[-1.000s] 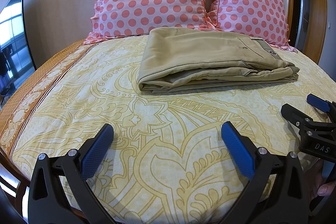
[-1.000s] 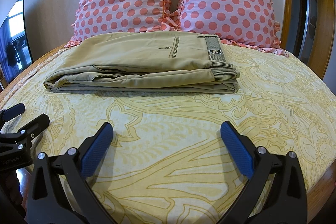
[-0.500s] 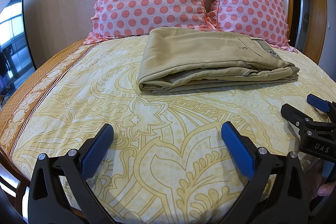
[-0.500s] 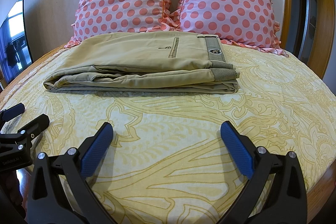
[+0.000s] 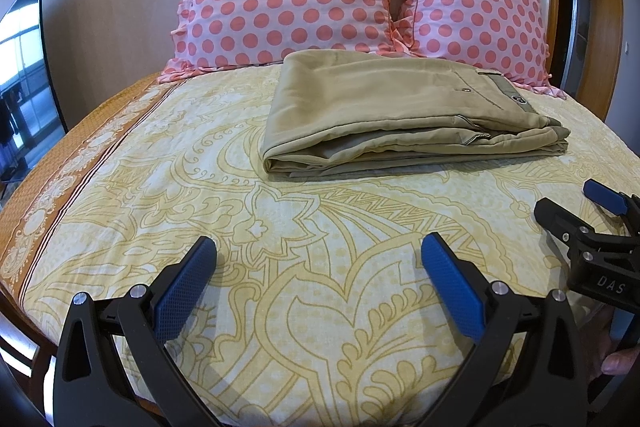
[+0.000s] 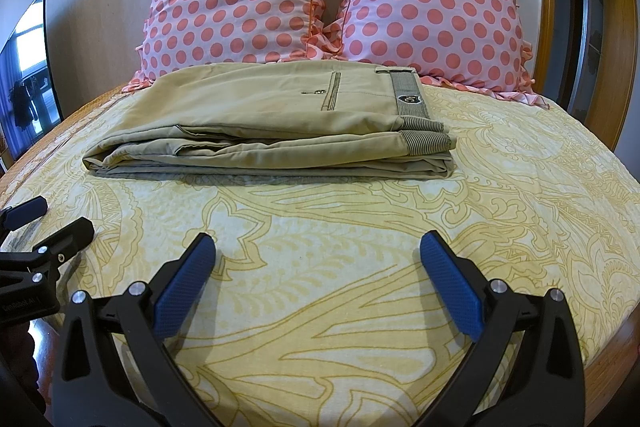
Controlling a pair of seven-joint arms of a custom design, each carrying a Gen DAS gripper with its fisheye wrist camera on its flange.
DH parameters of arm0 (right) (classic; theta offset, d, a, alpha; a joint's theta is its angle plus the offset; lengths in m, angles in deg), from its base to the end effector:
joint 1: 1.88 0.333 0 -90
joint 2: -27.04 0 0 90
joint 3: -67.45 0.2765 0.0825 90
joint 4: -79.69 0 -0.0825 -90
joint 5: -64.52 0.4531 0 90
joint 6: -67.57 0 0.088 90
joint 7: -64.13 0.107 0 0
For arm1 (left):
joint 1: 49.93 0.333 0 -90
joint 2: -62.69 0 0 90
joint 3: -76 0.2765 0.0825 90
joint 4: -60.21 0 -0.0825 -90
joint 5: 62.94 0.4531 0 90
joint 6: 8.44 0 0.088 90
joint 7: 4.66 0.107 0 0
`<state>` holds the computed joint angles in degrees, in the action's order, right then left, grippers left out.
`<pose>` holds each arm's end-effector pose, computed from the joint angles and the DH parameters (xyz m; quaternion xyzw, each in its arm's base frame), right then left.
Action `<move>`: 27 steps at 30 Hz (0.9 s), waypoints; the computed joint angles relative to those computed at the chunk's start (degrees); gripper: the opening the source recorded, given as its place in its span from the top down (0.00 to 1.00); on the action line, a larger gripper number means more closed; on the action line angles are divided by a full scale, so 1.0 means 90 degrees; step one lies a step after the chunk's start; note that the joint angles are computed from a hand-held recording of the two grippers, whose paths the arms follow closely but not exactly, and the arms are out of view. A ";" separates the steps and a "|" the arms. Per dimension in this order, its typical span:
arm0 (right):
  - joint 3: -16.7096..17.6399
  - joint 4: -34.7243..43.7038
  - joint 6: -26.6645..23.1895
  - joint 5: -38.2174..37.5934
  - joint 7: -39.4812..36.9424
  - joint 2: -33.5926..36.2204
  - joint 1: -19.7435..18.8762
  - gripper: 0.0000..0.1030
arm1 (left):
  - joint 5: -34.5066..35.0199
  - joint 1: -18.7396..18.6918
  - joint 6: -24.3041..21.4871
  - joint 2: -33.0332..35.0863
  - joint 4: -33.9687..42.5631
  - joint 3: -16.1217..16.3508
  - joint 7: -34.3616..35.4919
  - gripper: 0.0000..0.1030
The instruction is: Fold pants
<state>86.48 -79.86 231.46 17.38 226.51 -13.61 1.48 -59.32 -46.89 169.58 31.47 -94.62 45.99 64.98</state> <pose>0.4114 0.1921 0.3983 -0.5846 0.6739 -0.3336 0.3044 0.4441 -0.2178 0.4050 -0.5545 0.7049 -0.3357 0.2879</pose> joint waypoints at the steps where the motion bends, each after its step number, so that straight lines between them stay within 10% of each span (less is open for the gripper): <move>1: -0.0005 0.0000 0.0002 0.0005 -0.0009 0.0002 0.0003 0.02 | 0.0001 0.0007 -0.0006 -0.0008 -0.0001 -0.0014 -0.0014 0.01; 27: 0.0033 0.0023 -0.0016 -0.0019 0.0049 0.0022 -0.0017 0.02 | 0.0012 -0.0049 -0.0013 0.0040 0.0031 0.0086 0.0050 0.01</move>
<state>86.78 -79.65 231.32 17.21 226.95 -13.40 1.33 -59.21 -47.33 169.47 31.82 -94.34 46.76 65.42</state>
